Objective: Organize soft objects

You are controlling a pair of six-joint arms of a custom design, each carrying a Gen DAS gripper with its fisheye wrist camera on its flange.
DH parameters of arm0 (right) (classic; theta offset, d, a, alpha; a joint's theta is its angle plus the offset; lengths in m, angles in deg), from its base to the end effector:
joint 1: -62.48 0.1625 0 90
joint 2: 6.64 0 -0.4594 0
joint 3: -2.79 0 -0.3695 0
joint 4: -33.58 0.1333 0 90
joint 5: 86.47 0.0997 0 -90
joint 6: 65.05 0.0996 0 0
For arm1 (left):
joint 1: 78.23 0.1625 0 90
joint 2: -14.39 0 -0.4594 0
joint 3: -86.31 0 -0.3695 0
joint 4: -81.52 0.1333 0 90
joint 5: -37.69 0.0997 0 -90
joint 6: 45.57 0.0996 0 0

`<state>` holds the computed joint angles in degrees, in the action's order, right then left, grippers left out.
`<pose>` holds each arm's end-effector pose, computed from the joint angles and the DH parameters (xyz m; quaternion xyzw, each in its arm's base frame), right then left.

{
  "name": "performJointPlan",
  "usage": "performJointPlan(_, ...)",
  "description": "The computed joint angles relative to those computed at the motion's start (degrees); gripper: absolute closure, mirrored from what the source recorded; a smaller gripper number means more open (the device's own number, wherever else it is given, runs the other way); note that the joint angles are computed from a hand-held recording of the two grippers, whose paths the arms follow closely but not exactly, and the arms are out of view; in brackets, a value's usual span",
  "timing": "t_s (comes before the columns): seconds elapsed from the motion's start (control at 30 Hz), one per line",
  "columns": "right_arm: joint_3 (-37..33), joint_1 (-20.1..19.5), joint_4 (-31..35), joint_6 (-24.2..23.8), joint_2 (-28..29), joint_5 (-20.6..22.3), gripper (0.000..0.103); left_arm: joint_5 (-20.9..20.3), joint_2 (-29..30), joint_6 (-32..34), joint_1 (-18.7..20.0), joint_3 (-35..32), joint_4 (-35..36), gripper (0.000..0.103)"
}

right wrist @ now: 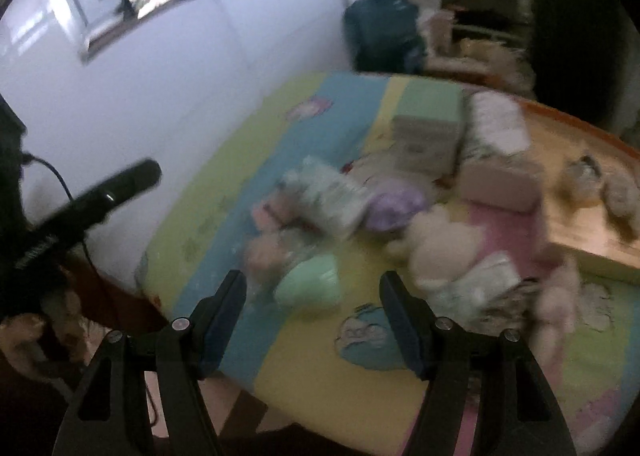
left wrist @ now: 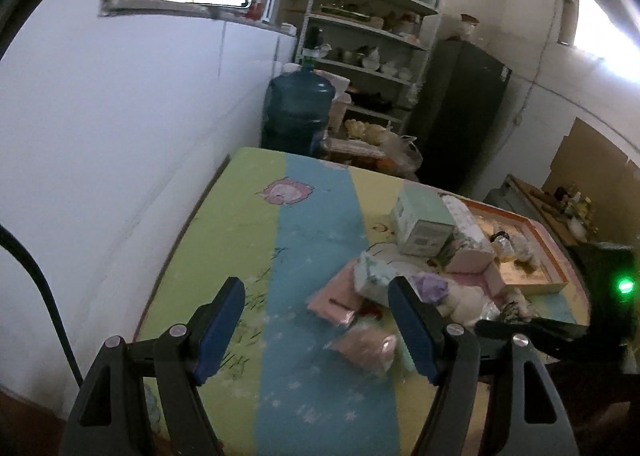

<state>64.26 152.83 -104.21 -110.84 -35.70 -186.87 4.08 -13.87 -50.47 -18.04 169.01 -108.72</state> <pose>0.1204 -0.8349 0.1196 0.3756 -0.9128 0.0882 0.1343 -0.1746 -0.7397 0.1125 -0.0044 0.8324 -0.4572 0.3131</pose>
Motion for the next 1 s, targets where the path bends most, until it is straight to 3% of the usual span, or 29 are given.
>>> performJointPlan(0.23, -4.8, -0.2, 2.9, 0.9, 4.6, -3.2, 0.032, 1.3, -1.2, -1.3, -0.6, 3.6, -1.3, 0.029)
performJointPlan(0.4, -7.2, -0.7, 5.5, 1.2, 6.2, -3.3, 0.033, -1.6, -1.3, -0.2, -0.1, 3.4, -0.5, 0.029)
performJointPlan(0.43, -7.8, -0.8, 6.4, 1.4, 6.5, -3.3, 0.042, -2.3, -1.2, 0.2, 0.1, 3.1, -0.1, 0.029)
performJointPlan(0.57, -6.4, -0.8, 4.8, 0.3, 5.7, -3.7, 0.052, -6.3, 0.0, 2.4, 1.1, 0.9, 2.8, 0.029)
performJointPlan(0.77, -0.7, -1.1, -0.6, -1.6, 0.9, 1.5, 0.053, -12.8, 2.3, 2.6, 3.4, -3.2, 10.4, 0.029)
performJointPlan(1.0, 1.8, -1.6, -2.5, -0.6, -2.8, 5.9, 0.053, -15.4, 5.3, 0.2, 5.3, -7.9, 17.1, 0.033)
